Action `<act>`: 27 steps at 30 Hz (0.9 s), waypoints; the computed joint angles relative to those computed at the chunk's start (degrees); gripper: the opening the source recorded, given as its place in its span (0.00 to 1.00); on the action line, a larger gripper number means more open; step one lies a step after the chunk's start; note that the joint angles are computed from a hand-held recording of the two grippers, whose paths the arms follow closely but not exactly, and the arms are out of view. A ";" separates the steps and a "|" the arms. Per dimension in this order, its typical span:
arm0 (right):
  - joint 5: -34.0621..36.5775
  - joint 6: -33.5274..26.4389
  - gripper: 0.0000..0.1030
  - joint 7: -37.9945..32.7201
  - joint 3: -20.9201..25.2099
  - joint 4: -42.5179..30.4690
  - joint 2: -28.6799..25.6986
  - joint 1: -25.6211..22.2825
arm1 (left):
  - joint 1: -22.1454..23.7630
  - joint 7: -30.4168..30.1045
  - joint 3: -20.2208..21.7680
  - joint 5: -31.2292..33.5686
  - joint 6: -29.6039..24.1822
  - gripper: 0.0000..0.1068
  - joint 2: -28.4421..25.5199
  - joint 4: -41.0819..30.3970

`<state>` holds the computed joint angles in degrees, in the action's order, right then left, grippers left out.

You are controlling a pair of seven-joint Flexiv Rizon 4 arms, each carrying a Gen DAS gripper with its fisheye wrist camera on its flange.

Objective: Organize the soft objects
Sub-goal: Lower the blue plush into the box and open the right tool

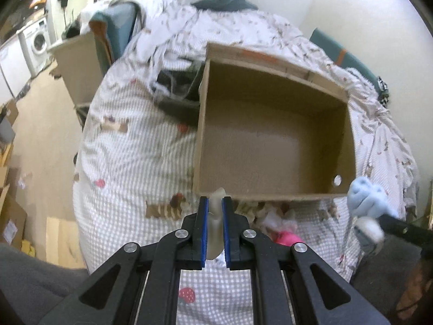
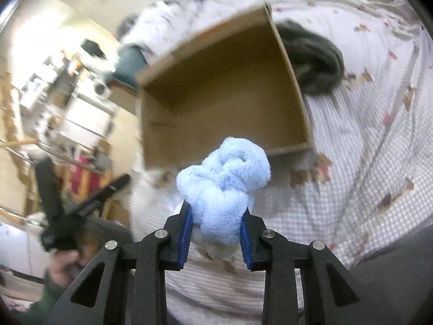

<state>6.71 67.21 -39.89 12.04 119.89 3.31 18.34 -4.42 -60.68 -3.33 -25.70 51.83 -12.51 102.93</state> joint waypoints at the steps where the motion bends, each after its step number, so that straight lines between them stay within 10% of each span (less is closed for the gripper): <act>1: 0.07 1.90 0.32 -0.29 -0.06 0.40 0.48 -0.21 | -0.05 0.09 -0.09 0.14 0.23 0.08 -0.23 -0.44; 11: -5.82 11.86 0.32 -1.27 -2.33 -3.60 -6.87 -1.80 | -1.23 -0.26 -1.99 2.23 -3.69 0.08 -7.05 -11.62; 27: -27.87 4.98 0.32 8.80 -8.87 -6.96 -16.46 0.79 | -3.65 -4.79 -1.41 8.63 1.91 0.09 -15.93 -15.89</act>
